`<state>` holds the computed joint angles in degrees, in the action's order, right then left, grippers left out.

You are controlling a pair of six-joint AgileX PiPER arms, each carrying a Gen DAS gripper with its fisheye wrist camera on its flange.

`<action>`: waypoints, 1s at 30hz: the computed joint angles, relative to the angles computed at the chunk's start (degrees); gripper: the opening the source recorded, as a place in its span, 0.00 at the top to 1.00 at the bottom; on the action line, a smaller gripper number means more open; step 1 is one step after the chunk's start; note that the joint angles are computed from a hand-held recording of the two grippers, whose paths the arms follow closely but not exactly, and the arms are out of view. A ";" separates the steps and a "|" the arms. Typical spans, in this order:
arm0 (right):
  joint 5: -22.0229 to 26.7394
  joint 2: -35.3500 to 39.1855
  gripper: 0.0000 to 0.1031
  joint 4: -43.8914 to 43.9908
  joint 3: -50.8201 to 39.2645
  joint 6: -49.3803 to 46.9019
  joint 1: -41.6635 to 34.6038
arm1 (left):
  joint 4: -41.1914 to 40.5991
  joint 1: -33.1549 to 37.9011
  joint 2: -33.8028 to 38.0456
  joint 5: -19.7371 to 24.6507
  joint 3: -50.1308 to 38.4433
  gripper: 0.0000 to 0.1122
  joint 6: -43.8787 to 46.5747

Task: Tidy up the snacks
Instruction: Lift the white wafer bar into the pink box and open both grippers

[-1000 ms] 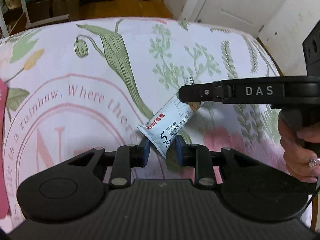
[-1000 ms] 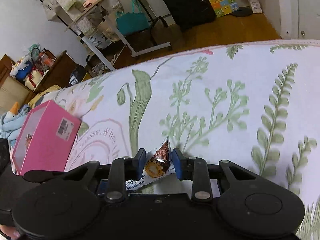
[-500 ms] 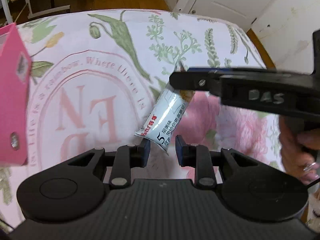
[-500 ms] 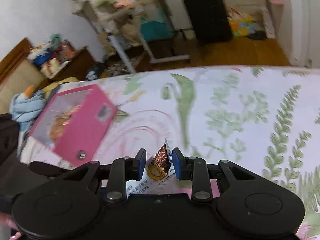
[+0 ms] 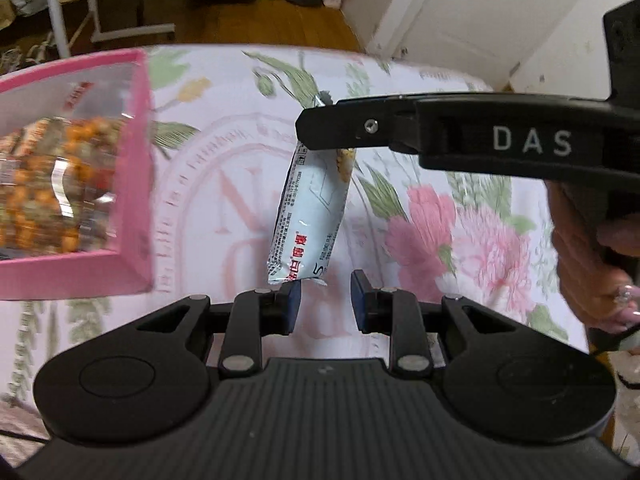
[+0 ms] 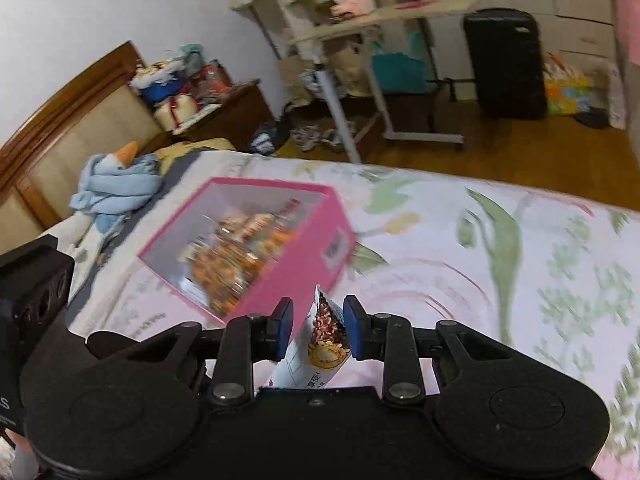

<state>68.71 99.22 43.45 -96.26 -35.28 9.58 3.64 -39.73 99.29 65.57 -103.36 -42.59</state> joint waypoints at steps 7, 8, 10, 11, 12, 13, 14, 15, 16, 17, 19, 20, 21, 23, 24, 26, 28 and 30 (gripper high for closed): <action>0.35 10.97 0.68 -1.66 -17.43 8.09 10.43 | -0.93 9.19 -9.38 0.10 7.55 0.78 3.68; 0.69 12.82 0.68 -1.98 -20.09 9.53 11.68 | -0.41 10.02 -10.05 0.49 8.09 0.78 4.16; 0.75 15.68 0.68 -3.27 -24.14 11.94 14.12 | -0.33 11.65 -11.19 0.53 9.29 0.78 5.50; 0.80 16.96 0.68 -3.89 -25.88 12.93 15.11 | -1.35 12.70 -11.68 0.04 10.06 0.78 6.78; 0.87 17.67 0.68 -4.22 -26.85 13.58 15.81 | -2.49 13.56 -11.89 -0.41 10.59 0.78 7.55; 0.84 18.47 0.68 -4.57 -27.84 14.24 16.39 | -3.55 14.44 -11.95 -1.02 11.07 0.78 8.46; 0.56 19.12 0.68 -4.85 -28.44 14.70 16.90 | -3.39 14.52 -11.91 -1.33 11.35 0.78 8.68; 0.04 19.82 0.68 -5.48 -29.12 15.17 17.47 | -2.70 14.69 -11.58 -1.37 11.33 0.78 8.76; -0.31 20.33 0.68 -6.48 -29.69 15.76 17.86 | -1.73 14.76 -10.87 -1.34 11.12 0.78 8.55; -0.38 21.02 0.68 -7.58 -30.62 16.61 18.26 | -1.39 14.97 -10.24 -1.58 11.21 0.78 8.66; -0.19 22.57 0.68 -8.13 -32.49 17.65 18.35 | -1.12 15.68 -8.75 -1.87 10.76 0.78 9.03; -0.30 23.37 0.68 -8.73 -33.47 18.20 18.49 | -0.43 15.77 -8.49 -1.93 10.77 0.78 8.67; -0.58 24.05 0.66 -9.68 -34.35 18.62 18.76 | 0.41 15.78 -8.09 -2.16 10.76 0.78 7.90; -1.65 24.92 0.66 -11.57 -35.15 19.31 19.43 | 1.06 16.46 -7.46 -2.63 10.73 0.75 6.99; -2.51 25.13 0.66 -12.74 -35.22 20.02 19.81 | 0.68 17.10 -7.24 -3.00 10.85 0.72 6.70; -3.45 25.23 0.66 -13.65 -34.93 20.54 20.03 | -0.04 18.07 -7.24 -3.75 11.43 0.70 6.17; -5.05 24.27 0.64 -12.01 -32.70 19.27 19.58 | 1.43 17.86 -7.36 -3.70 11.95 0.70 3.81; -6.94 22.96 0.63 -11.51 -30.22 17.87 19.36 | 2.87 17.15 -8.25 -4.65 13.72 0.70 2.55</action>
